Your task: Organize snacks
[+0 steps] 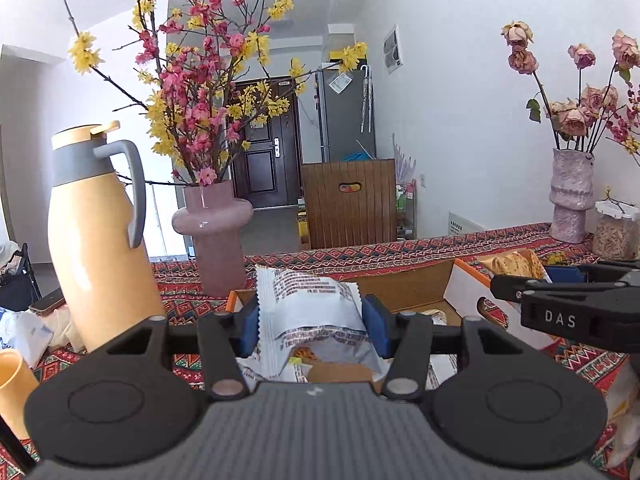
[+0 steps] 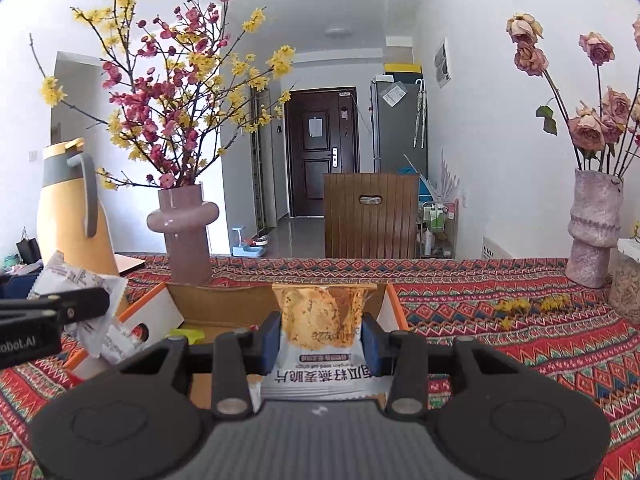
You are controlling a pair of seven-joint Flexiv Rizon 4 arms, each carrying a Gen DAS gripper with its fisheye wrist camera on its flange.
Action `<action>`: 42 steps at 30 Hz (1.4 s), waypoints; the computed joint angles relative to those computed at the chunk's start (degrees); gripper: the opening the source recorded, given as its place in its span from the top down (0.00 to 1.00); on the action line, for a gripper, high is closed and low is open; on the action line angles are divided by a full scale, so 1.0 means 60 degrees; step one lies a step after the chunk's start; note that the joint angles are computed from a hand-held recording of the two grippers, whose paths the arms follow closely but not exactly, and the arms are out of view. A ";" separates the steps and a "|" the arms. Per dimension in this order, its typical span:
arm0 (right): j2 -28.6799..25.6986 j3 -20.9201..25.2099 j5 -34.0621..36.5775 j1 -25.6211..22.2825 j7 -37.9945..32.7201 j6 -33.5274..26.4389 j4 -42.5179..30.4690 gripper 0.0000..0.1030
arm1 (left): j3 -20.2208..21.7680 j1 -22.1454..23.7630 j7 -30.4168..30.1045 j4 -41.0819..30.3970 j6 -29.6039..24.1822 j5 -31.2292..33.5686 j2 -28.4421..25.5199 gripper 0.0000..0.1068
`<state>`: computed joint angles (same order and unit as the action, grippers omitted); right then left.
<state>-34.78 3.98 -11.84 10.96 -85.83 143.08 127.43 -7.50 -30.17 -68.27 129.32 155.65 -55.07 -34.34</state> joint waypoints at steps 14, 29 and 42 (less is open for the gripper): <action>-0.0869 0.0054 -0.0668 -0.0164 0.0819 -0.1104 -0.0923 0.60 | 0.0341 0.0667 -0.0531 -0.0372 -0.1196 0.0910 -0.0485 0.50; -0.0814 -0.0057 -0.0127 0.0077 0.0674 -0.0980 -0.0856 0.13 | 0.0387 0.0566 -0.0949 -0.0323 -0.0771 0.0669 -0.0553 0.04; -0.0856 -0.0057 0.0099 0.0058 0.0846 -0.0879 -0.0933 0.00 | 0.0337 0.0550 -0.1039 -0.0315 -0.1050 0.0218 -0.0439 0.04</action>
<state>-39.92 3.64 -11.25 11.31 -80.75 137.80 121.83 -5.48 -26.87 -74.51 127.43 149.35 -53.76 -36.97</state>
